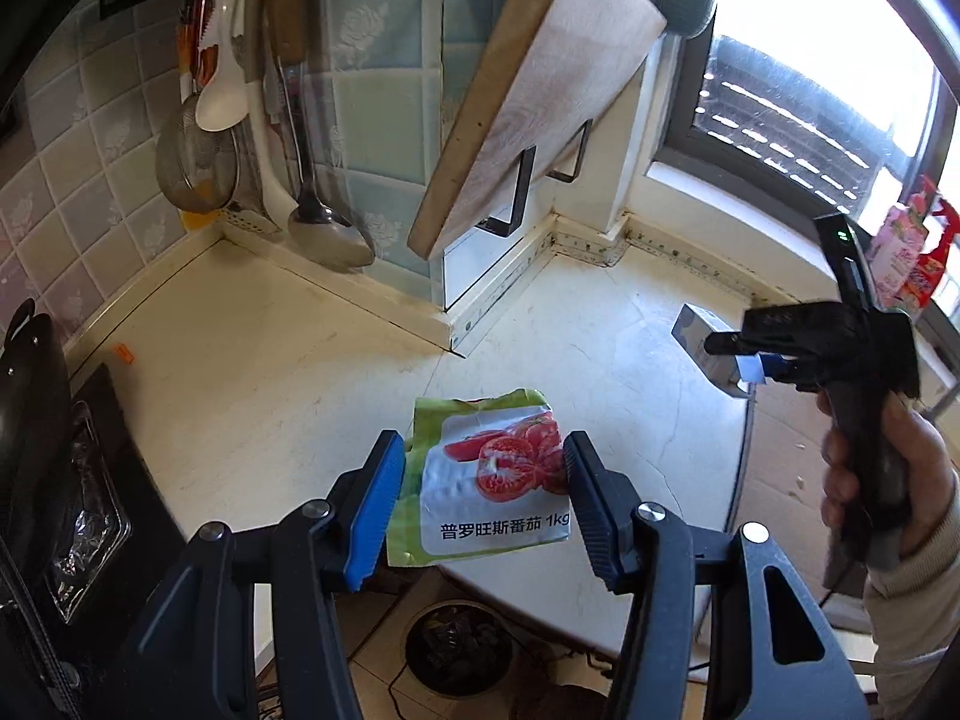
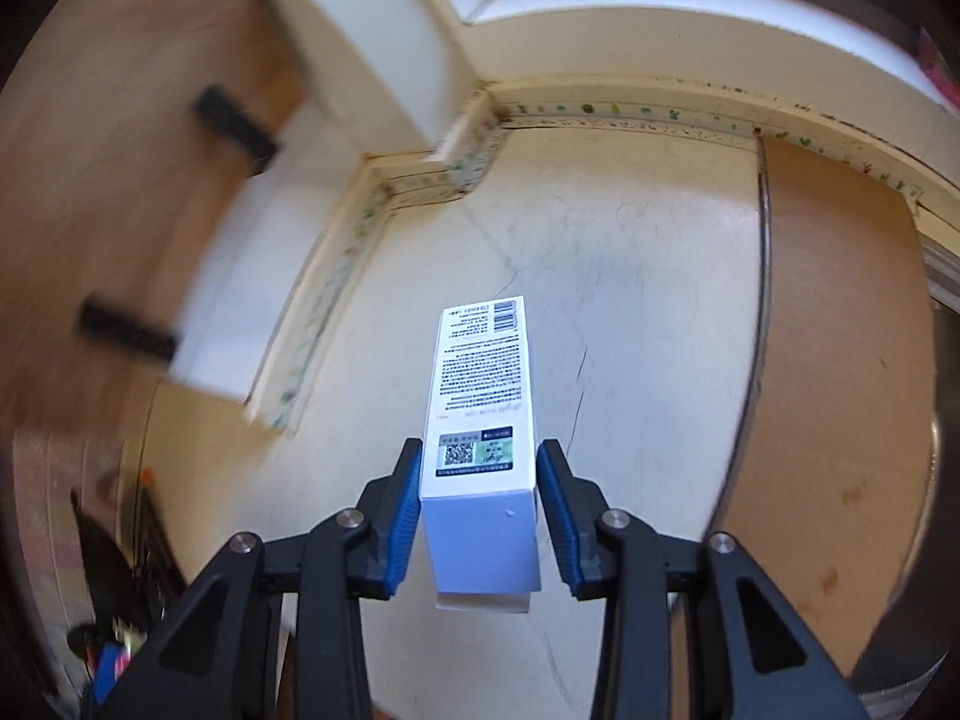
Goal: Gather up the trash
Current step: 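Carry packet and carton down over the floor bin and open both tools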
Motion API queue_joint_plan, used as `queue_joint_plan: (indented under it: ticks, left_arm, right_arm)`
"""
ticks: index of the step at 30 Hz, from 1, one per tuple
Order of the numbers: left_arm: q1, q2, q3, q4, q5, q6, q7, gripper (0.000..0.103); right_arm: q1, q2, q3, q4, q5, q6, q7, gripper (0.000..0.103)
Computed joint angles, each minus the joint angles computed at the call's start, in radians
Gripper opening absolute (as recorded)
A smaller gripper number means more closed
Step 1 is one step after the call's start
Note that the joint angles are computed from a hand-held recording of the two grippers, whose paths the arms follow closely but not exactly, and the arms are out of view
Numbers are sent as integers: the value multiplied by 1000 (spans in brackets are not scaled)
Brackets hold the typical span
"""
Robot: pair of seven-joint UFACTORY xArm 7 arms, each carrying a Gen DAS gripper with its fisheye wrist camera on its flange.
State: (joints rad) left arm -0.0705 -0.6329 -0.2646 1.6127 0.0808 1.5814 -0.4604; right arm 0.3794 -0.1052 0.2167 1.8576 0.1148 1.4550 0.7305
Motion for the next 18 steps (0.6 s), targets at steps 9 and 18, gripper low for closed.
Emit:
queue_joint_plan:
  ticks: [9, 18]
  left_arm:
    - [-61, -238, 94, -63, -101, 101, 124, 53]
    - [-83, -462, 142, -197, -237, 286, 151, 53]
  right_arm:
    - [56, -232, 178, 7, -20, 121, 272, 38]
    - [79, -307, 379, 10, 23, 234, 490, 38]
